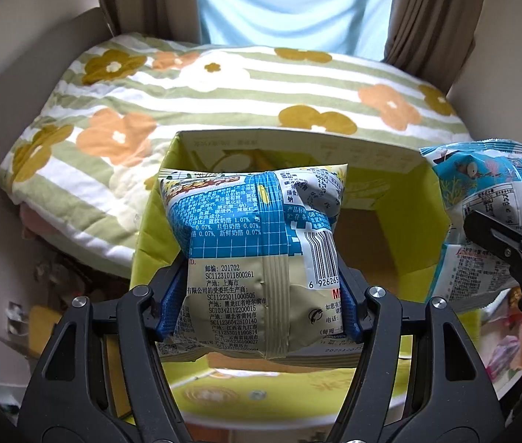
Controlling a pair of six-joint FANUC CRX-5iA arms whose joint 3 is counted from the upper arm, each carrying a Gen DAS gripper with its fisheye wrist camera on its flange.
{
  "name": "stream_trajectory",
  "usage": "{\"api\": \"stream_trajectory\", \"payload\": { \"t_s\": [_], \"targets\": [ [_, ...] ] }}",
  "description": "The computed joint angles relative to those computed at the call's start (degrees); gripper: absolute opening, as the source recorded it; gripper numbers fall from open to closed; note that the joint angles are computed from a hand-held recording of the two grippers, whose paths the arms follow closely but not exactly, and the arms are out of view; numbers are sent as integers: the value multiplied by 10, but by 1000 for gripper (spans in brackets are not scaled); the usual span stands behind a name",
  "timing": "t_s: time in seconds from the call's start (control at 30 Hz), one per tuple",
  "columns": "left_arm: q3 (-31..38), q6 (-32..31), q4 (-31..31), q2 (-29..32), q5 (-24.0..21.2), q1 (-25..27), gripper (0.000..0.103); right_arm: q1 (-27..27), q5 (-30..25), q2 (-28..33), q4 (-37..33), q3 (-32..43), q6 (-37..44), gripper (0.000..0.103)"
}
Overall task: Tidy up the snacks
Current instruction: 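Carry both blue-white bags over the yellow box and open the left tool, then lower the blue-white bag into the box and open the right tool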
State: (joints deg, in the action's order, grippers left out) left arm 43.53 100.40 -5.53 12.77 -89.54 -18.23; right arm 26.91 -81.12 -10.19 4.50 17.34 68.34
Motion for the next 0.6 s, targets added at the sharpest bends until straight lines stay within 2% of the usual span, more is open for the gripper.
{"api": "stream_trajectory", "payload": {
  "t_s": [0.07, 0.13, 0.2, 0.6],
  "targets": [
    [0, -11, 3, 8, -4, 5, 71, 1, -5, 11, -6, 6, 0, 61],
    [-1, -16, -5, 12, -2, 5, 102, -1, -8, 17, -11, 7, 5, 61],
    [-9, -17, -14, 8, 6, 3, 103, -7, -14, 24, -19, 10, 17, 61],
    [-5, 1, -34, 9, -20, -16, 103, -47, -49, 54, -100, 34, 80, 62]
  ]
}}
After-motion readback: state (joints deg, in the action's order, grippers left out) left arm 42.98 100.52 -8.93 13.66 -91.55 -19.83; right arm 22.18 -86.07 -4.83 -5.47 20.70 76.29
